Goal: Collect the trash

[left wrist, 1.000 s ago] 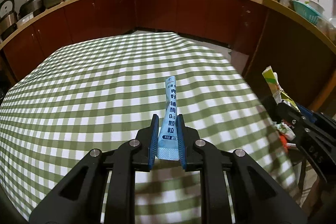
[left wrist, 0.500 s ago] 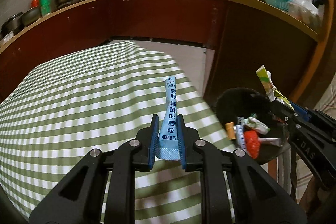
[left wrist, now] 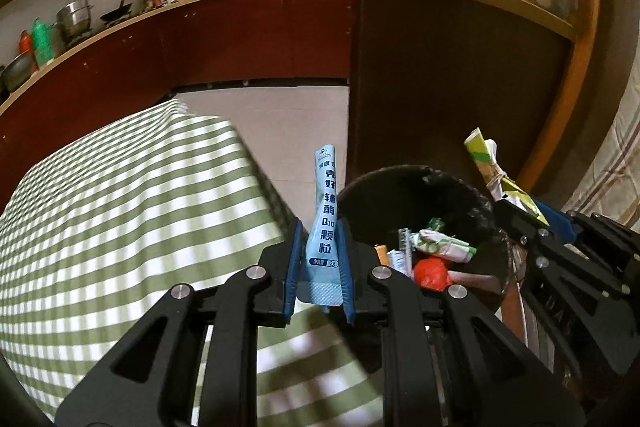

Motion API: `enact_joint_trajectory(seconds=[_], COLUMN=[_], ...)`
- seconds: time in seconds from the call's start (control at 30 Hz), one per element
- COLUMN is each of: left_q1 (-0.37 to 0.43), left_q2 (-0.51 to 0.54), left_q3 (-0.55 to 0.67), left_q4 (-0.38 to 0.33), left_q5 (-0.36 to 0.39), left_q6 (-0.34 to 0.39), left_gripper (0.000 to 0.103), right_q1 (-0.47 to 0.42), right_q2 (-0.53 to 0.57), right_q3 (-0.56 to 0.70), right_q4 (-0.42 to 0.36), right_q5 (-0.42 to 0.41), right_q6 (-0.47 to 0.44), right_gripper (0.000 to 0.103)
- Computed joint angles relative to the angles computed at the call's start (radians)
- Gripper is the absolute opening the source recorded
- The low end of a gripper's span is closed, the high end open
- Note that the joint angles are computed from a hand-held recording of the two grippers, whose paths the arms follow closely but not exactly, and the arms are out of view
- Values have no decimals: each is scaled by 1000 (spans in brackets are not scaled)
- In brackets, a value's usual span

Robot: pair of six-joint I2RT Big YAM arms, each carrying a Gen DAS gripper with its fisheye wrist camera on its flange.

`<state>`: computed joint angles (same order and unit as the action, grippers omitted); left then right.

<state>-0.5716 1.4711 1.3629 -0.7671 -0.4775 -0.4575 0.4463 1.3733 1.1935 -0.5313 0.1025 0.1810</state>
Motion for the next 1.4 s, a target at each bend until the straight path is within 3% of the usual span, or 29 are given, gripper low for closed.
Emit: enact_joint_trajectory(seconds=[0.17, 0.2, 0.27, 0.3, 0.67, 1.4], left_q1=[-5, -3, -2, -2, -5, -59], left_q2=[58, 67, 79, 81, 60, -187], left_q3=[50, 57, 66, 66, 55, -108], left_q4=[0, -3, -9, -9, -24, -65], left_q5=[6, 14, 18, 14, 1, -125], left_q6=[14, 13, 6, 3, -16, -110], left_gripper=[20, 26, 42, 45, 50, 69], right_q1=[-26, -29, -35, -37, -38, 70], right_q2=[24, 30, 39, 41, 7, -161], right_q3=[5, 8, 8, 10, -8, -84], right_q4=[13, 11, 15, 16, 28, 5], right_q5=[-19, -21, -20, -18, 7, 129], right_q6=[10, 13, 24, 27, 29, 14], right_gripper=[22, 30, 36, 37, 42, 55])
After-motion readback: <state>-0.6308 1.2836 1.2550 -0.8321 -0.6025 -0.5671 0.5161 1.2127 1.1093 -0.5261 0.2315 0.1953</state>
